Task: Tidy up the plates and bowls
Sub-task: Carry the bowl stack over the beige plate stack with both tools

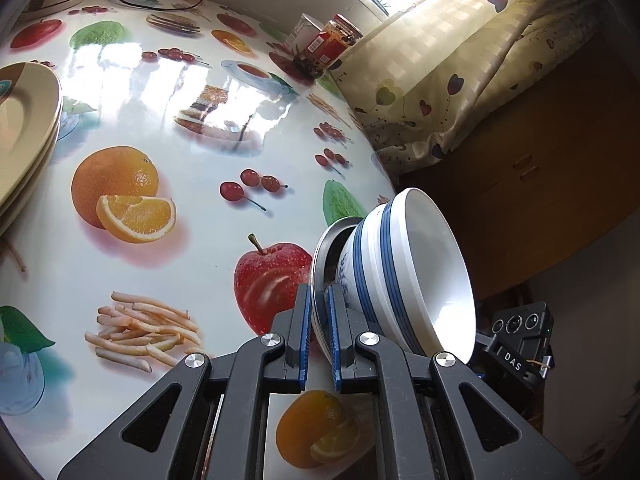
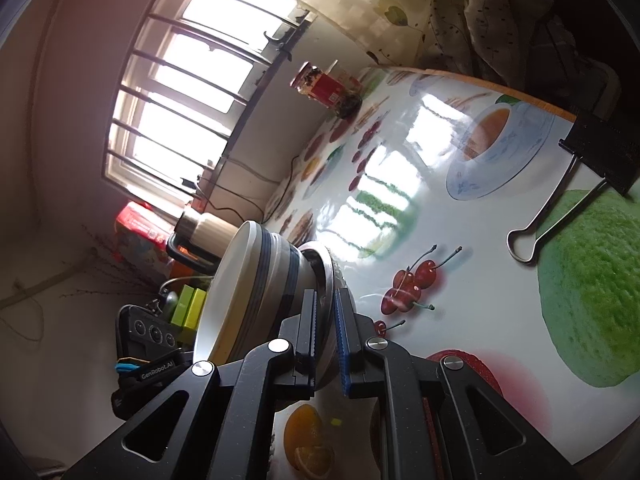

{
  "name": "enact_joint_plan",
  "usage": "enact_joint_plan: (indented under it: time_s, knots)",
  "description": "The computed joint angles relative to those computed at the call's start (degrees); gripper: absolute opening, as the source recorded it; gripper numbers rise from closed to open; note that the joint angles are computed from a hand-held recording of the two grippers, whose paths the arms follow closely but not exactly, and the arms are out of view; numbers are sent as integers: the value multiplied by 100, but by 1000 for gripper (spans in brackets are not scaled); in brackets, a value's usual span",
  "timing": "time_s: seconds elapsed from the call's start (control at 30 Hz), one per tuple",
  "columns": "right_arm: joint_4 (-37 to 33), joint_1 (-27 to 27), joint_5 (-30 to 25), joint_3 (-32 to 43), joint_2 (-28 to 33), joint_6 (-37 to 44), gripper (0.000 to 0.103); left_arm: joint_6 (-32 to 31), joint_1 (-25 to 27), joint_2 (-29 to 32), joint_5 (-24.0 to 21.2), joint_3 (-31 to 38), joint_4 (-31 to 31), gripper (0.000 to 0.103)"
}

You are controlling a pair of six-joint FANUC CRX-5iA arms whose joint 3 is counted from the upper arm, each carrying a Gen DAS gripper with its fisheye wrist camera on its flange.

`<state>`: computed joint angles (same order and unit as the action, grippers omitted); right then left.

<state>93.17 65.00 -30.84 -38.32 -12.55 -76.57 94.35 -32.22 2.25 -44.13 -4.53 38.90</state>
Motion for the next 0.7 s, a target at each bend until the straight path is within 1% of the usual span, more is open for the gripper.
enact_joint_plan:
  time_s: [0.3,0.4,0.7]
  knots:
    - [-59,-50,79,175,82,143,11,45,54,-58,-5,75,-88,7]
    - [-71,-70,102,225,100,214,11,136,63,-51,-50,179,-247,7]
    - [-69,-192,269,476,268,340,11,169,201,-172,-78,162,-270,7]
